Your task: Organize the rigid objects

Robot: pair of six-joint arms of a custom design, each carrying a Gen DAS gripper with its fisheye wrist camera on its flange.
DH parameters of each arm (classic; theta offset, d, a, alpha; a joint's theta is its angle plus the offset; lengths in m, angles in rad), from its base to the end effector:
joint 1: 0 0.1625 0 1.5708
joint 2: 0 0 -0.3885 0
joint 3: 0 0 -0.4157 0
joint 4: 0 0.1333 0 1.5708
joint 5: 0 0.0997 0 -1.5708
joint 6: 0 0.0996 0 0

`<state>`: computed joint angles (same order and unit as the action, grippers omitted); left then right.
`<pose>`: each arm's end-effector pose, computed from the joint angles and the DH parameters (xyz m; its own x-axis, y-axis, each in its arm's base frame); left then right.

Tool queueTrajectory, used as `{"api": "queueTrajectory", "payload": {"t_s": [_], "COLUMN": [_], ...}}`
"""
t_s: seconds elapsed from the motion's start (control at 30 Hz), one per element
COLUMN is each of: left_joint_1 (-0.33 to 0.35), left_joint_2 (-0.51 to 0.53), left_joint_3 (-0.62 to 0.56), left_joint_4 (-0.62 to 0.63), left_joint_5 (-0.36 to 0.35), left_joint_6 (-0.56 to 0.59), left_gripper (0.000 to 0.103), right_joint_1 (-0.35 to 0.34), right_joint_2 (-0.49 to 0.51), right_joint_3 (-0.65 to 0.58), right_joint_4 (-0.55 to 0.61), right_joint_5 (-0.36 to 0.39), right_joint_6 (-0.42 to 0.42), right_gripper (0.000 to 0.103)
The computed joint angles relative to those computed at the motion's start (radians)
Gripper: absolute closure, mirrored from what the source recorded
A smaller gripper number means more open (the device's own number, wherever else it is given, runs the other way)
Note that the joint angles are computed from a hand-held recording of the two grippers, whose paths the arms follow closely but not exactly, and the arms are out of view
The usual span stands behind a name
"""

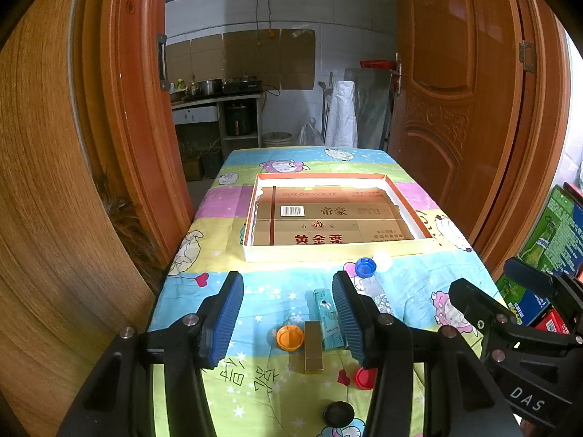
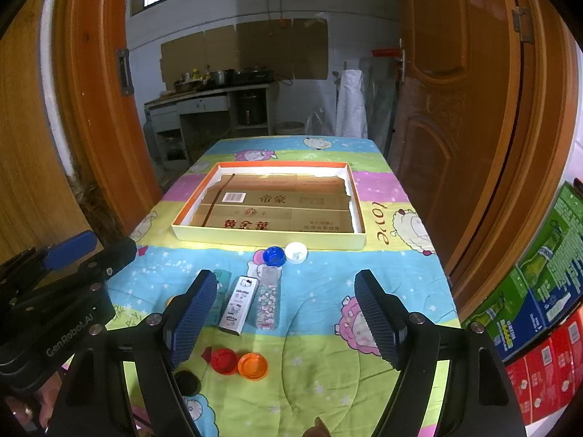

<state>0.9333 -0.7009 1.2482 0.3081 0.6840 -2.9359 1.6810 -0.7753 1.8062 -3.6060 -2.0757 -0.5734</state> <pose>-0.1986 -0.6218 0.0838 -0.7015 0.0922 -0.7067 0.6053 0.6004 -0.5226 0.1526 -0.6051 0.1152 -0.7365 -0.0294 0.6758 -0.5459 0.6160 -0.5680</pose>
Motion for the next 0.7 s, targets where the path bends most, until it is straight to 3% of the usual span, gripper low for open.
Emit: {"api": "queueTrajectory", "payload": {"t_s": [0.7], "left_joint_1": [0.004], "left_joint_2": [0.006], "left_joint_3": [-0.004], "left_joint_4": [0.003], "left_joint_5": [0.002], "left_joint_6": [-0.004], "left_gripper": [0.052], "right_joint_1": [0.001], "right_joint_2": [0.0], "right_joint_3": [-0.002], "right_joint_4": [0.009], "right_joint_5": [0.001], "right_joint_6": [0.004], "right_gripper": [0.024]}}
